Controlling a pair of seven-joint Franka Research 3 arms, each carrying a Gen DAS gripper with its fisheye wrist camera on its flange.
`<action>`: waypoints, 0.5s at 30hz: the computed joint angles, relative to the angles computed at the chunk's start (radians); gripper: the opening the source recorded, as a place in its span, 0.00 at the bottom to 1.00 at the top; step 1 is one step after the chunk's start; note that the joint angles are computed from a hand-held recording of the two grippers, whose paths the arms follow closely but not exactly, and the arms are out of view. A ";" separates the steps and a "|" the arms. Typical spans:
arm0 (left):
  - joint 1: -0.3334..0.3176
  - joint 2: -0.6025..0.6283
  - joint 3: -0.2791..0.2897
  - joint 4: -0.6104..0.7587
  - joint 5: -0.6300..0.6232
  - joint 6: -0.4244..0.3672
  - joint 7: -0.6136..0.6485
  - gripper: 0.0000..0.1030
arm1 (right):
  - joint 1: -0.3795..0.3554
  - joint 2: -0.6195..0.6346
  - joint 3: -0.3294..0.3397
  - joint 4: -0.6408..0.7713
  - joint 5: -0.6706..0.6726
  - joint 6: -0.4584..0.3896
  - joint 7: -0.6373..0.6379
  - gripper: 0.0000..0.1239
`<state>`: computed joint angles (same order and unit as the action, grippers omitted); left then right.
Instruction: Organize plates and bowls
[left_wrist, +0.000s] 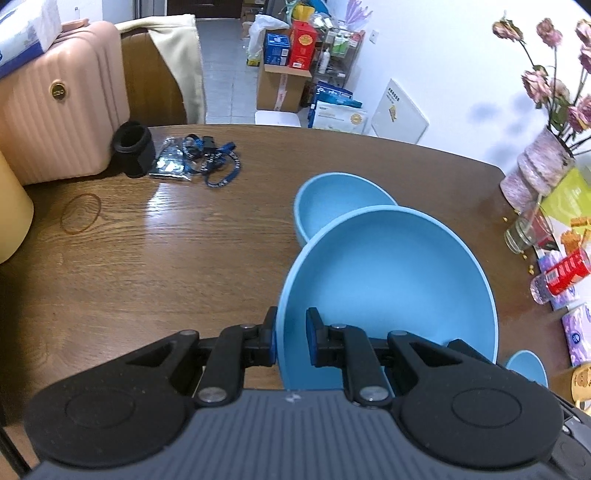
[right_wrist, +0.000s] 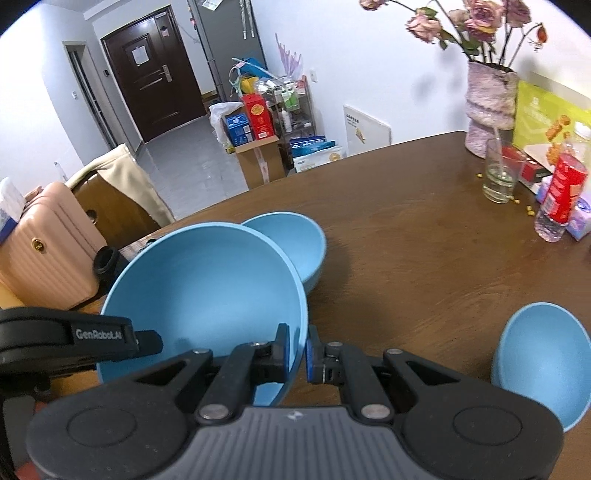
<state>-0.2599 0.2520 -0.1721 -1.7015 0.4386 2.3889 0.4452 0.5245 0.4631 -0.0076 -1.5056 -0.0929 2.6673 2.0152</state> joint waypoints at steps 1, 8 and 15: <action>-0.005 0.004 -0.002 0.007 0.003 -0.003 -0.003 0.15 | -0.003 -0.012 -0.002 -0.016 -0.001 0.006 -0.001 0.07; -0.051 0.045 -0.010 0.085 0.031 -0.046 -0.026 0.15 | -0.038 -0.093 -0.004 -0.125 0.000 0.043 -0.015 0.07; -0.098 0.101 -0.011 0.177 0.046 -0.088 -0.035 0.15 | -0.085 -0.140 0.005 -0.187 0.021 0.064 -0.044 0.07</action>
<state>-0.3575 0.3534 -0.1829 -1.5240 0.4841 2.3005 0.4103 0.4395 0.3228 -0.0028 -1.6922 -0.0721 2.7311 1.9711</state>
